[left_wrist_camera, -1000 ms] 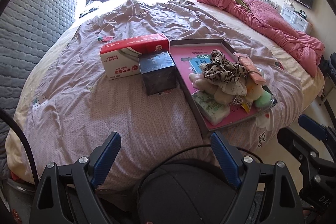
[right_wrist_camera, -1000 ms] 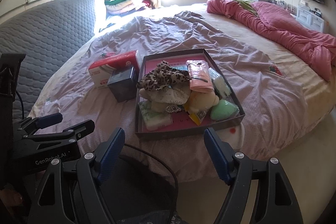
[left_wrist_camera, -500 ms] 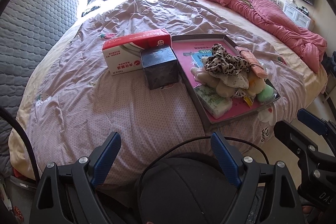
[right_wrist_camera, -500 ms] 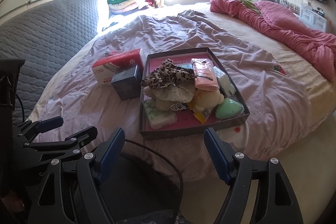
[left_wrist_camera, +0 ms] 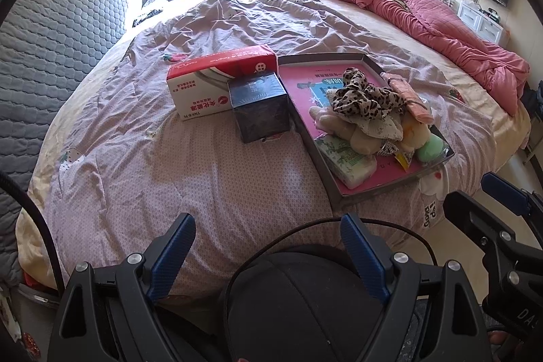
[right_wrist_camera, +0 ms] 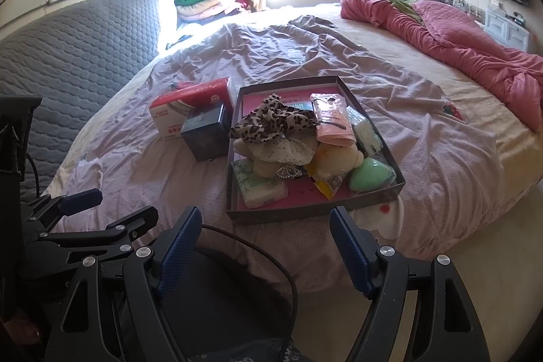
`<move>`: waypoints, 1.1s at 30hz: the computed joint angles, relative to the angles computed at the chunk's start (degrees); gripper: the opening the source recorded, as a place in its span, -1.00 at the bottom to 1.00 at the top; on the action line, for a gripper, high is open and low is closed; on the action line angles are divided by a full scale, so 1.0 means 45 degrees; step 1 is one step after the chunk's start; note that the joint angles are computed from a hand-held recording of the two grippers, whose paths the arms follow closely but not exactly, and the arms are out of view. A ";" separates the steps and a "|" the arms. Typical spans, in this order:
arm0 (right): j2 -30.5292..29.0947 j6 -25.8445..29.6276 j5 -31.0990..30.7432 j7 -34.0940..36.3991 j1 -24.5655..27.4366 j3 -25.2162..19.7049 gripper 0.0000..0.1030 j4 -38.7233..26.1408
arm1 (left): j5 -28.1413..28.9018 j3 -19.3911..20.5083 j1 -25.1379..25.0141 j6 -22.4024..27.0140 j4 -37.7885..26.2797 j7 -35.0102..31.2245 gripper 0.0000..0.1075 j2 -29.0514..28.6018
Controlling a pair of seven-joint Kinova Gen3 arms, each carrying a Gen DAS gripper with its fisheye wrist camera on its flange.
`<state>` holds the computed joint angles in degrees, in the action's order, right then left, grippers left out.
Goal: Organize soft objects
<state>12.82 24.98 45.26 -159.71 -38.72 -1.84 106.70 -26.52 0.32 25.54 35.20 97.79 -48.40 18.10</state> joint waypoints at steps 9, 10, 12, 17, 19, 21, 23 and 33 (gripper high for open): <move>-0.0019 0.0025 -0.0045 0.0062 0.0024 -0.0032 0.54 0.0003 | 0.0021 0.0008 -0.0018 -0.0007 0.0048 -0.0002 0.61 -0.0014; -0.0025 0.0043 -0.0031 0.0044 0.0011 -0.0028 0.54 0.0007 | 0.0006 -0.0004 -0.0014 -0.0011 0.0049 0.0017 0.61 -0.0009; -0.0021 0.0027 -0.0037 0.0052 0.0026 -0.0037 0.54 0.0008 | 0.0002 -0.0003 -0.0014 -0.0020 0.0047 0.0030 0.61 -0.0005; -0.0018 0.0042 -0.0051 0.0060 0.0030 -0.0043 0.54 0.0003 | 0.0015 0.0016 -0.0020 0.0035 0.0047 0.0019 0.61 -0.0008; -0.0031 0.0070 -0.0073 0.0066 0.0042 -0.0046 0.54 -0.0003 | 0.0008 0.0023 -0.0018 0.0081 0.0042 -0.0004 0.61 -0.0018; -0.0044 0.0088 -0.0087 0.0061 0.0056 -0.0049 0.54 0.0001 | -0.0013 0.0020 -0.0016 0.0085 0.0040 -0.0001 0.61 -0.0022; -0.0063 0.0089 -0.0070 0.0045 0.0058 -0.0056 0.54 0.0015 | -0.0056 0.0002 0.0005 0.0074 0.0078 0.0056 0.61 -0.0053; -0.0021 0.0223 0.0125 -0.0079 -0.0029 -0.0056 0.54 -0.0055 | 0.0075 0.0074 -0.0088 0.0117 0.0044 -0.0050 0.61 -0.0037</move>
<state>12.73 25.99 45.82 -160.07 -38.85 -2.09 106.46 -26.18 0.65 25.14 35.73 97.99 -48.63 17.93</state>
